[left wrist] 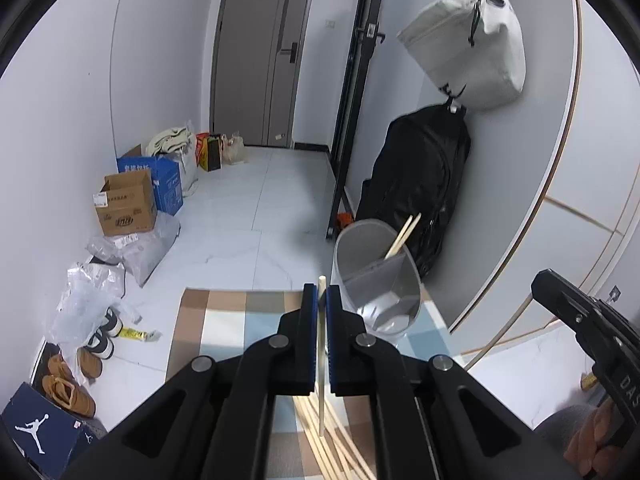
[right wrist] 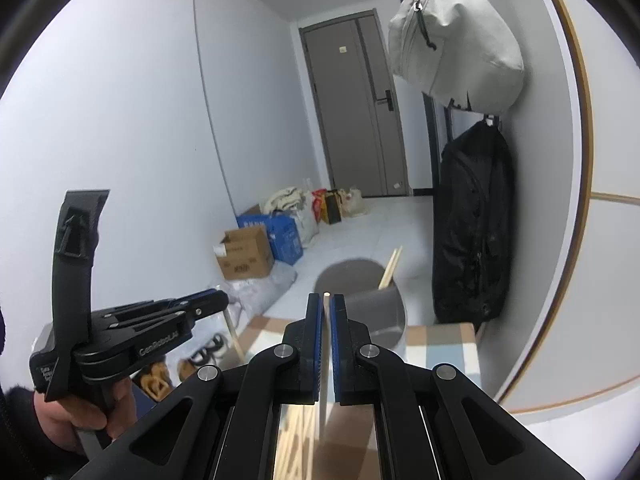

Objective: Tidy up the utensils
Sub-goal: 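Lift both held chopsticks and carry them over the white holder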

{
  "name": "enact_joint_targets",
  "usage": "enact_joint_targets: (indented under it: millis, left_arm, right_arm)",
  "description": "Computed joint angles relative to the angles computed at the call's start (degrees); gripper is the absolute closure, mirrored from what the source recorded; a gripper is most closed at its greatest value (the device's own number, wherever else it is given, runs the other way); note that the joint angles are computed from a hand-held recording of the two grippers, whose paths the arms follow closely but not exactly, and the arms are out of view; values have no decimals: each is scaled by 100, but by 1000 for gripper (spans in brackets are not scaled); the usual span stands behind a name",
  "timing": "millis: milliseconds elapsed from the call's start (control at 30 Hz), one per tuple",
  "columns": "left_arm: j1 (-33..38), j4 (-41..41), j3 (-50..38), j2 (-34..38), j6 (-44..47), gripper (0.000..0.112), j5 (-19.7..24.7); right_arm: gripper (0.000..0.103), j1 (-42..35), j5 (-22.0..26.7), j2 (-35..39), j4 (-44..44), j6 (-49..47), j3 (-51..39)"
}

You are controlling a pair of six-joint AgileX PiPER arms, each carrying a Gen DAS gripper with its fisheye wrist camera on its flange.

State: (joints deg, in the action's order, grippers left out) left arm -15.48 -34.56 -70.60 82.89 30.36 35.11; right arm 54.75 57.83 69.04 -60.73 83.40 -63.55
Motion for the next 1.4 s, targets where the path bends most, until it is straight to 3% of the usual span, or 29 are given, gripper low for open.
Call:
enact_joint_targets:
  millis: [367, 733, 1000, 1400]
  left_arm:
    - [-56, 155, -1073, 325, -381, 112, 407]
    - [-340, 947, -2886, 1231, -1477, 112, 1006]
    - [-504, 1163, -3597, 1798, -1674, 112, 1072]
    - [-584, 1142, -4750, 2733, -1673, 112, 1756]
  right_arm:
    - [100, -1099, -720, 95, 688, -1431, -1028]
    - [100, -2325, -1421, 694, 1815, -3141, -2173]
    - [100, -2947, -1865, 1026, 2217, -3497, -2519]
    - [100, -3764, -2423, 1524, 2962, -4023, -2571]
